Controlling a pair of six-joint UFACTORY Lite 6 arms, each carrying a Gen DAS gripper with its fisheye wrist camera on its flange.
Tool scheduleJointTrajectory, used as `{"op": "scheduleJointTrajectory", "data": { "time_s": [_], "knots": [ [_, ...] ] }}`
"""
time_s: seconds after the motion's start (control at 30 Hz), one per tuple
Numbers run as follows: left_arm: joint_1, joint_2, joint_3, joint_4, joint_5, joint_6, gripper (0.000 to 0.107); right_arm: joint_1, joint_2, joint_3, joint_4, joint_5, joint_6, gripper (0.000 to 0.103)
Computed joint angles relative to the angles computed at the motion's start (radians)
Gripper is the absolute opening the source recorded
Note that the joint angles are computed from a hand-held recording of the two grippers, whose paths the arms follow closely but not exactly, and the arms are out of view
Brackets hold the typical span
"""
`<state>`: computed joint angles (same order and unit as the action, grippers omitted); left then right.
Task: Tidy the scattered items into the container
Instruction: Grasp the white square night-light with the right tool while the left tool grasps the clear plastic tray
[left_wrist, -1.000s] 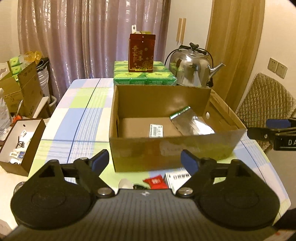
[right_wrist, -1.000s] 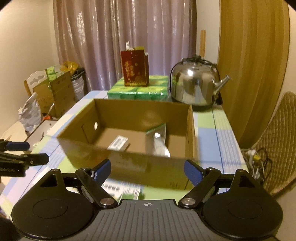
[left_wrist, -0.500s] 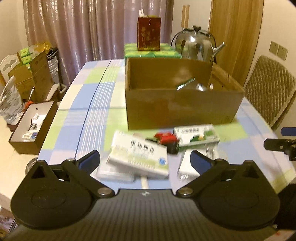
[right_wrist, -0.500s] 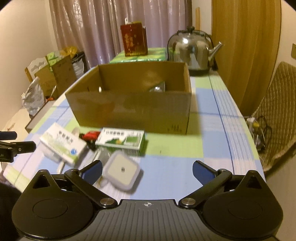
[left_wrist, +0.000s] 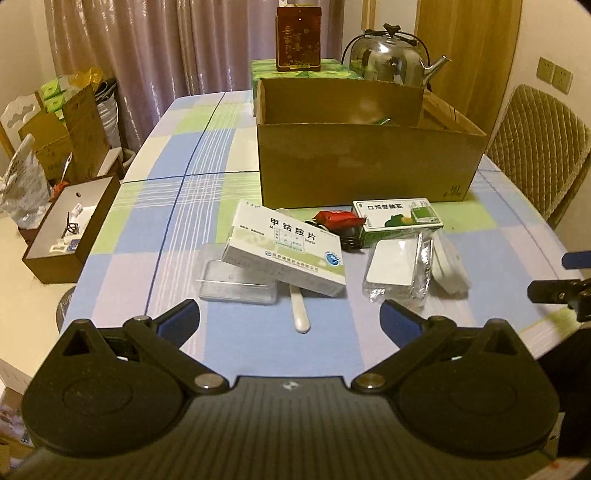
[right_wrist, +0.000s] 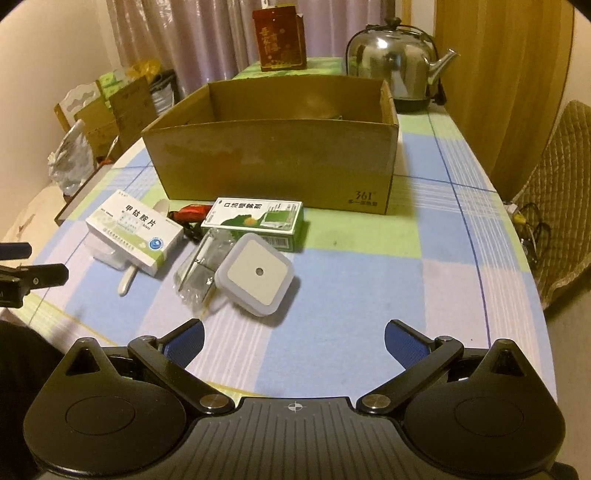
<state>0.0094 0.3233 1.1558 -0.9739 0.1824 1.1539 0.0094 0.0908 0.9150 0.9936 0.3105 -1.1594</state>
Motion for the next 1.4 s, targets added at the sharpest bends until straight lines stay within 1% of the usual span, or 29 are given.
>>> {"op": "scheduleJointTrajectory", "data": {
  "time_s": [0.1,0.27,0.4,0.5,0.6,0.7,0.77,0.83,0.93,1.03,1.17,1.4],
  "knots": [
    [0.01,0.007,0.004,-0.013,0.001,0.027,0.102,0.017,0.018,0.008,0.018,-0.007,-0.029,0.101],
    [0.03,0.039,0.037,0.014,0.028,0.048,0.102,0.053,0.073,0.043,0.067,-0.022,-0.139,0.101],
    [0.04,0.082,0.09,0.062,0.069,0.041,0.102,0.073,0.14,0.092,0.136,-0.022,-0.326,0.101],
    [0.04,0.113,0.127,0.042,0.1,0.091,0.102,0.083,0.2,0.144,0.137,-0.021,-0.45,0.101],
    [0.02,0.141,0.156,0.027,0.109,0.131,0.102,0.072,0.28,0.23,0.039,0.024,-0.429,0.101],
    [-0.005,0.166,0.171,-0.022,0.12,0.193,0.102,0.059,0.357,0.312,-0.007,0.056,-0.418,0.1],
    [-0.021,0.19,0.19,-0.049,0.137,0.229,0.102,0.052,0.415,0.379,-0.056,0.093,-0.401,0.095],
    [-0.039,0.222,0.214,-0.049,0.151,0.238,0.102,0.047,0.465,0.444,-0.108,0.139,-0.389,0.092],
    [-0.064,0.269,0.253,-0.033,0.158,0.232,0.102,0.052,0.526,0.517,-0.16,0.157,-0.409,0.088],
    [-0.082,0.311,0.294,-0.011,0.165,0.207,0.102,0.049,0.602,0.613,-0.196,0.202,-0.398,0.084],
    [-0.092,0.354,0.34,0.019,0.177,0.179,0.102,0.048,0.694,0.735,-0.239,0.275,-0.424,0.074],
    [-0.109,0.417,0.419,0.062,0.203,0.123,0.102,0.052,0.795,0.881,-0.311,0.373,-0.428,0.073]
  ]
}}
